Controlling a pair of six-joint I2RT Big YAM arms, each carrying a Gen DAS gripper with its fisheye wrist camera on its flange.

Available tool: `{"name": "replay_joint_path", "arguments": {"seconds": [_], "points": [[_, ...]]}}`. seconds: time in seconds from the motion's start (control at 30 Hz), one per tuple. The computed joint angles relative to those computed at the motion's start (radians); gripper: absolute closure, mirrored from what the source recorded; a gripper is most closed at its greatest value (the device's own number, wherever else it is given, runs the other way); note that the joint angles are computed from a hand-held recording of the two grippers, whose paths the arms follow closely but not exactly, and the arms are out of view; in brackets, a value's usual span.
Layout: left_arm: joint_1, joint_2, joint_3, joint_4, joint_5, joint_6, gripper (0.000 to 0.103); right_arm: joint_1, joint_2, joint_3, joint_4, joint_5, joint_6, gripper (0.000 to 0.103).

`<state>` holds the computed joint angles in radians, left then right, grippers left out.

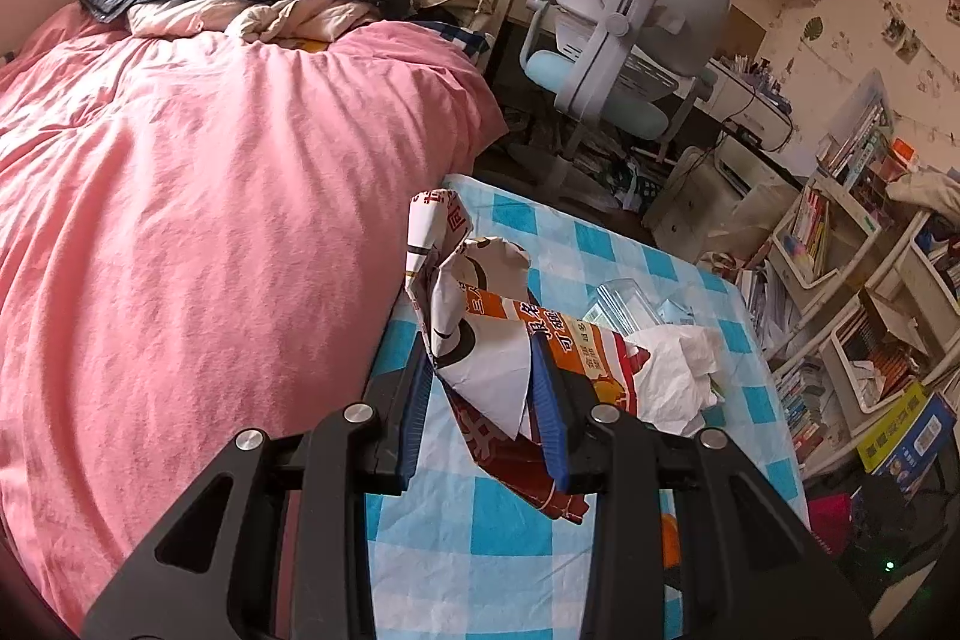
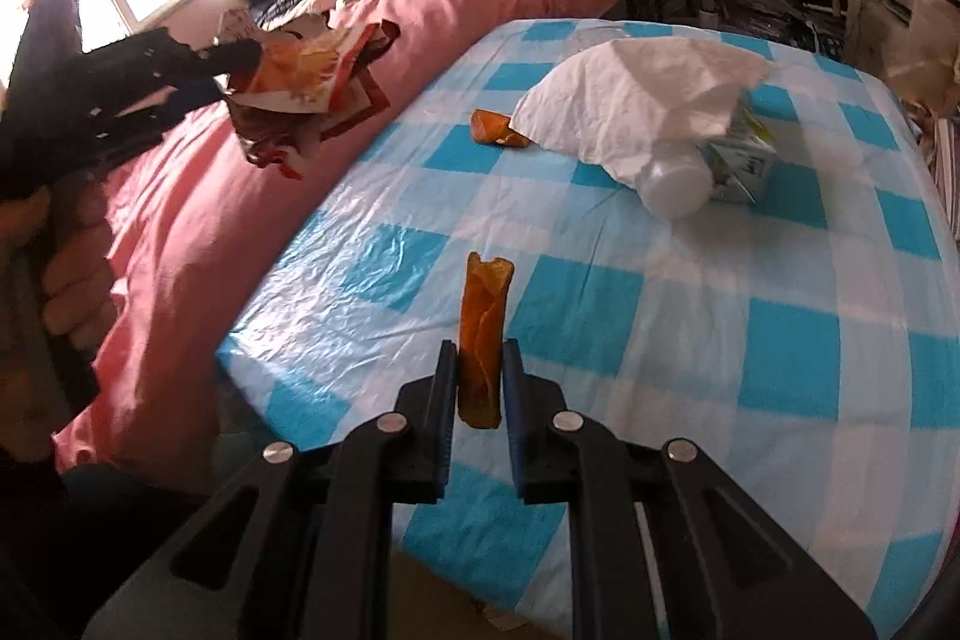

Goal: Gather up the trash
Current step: 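Carry the wrapper and orange peel over the yellow bin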

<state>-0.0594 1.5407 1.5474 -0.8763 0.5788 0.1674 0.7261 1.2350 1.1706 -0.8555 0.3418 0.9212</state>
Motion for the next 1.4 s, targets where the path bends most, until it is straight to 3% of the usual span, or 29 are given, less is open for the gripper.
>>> {"name": "replay_joint_path", "arguments": {"seconds": [0.5,1.1,1.33,1.4], "points": [[-0.011,-0.006,-0.011,0.005,-0.010,0.018,0.072,0.143,-0.012,-0.039,-0.004,-0.015,0.113,0.087],[-0.009,-0.017,-0.028,0.020,-0.011,0.033,0.072,0.219,0.028,-0.057,-0.025,-0.082,0.180,0.087],[0.011,-0.082,-0.109,0.011,0.016,0.111,0.072,0.241,-0.030,-0.088,-0.026,0.025,0.239,0.085],[0.019,-0.107,-0.140,-0.004,0.026,0.132,0.072,0.248,-0.048,-0.095,-0.034,0.058,0.255,0.079]]}}
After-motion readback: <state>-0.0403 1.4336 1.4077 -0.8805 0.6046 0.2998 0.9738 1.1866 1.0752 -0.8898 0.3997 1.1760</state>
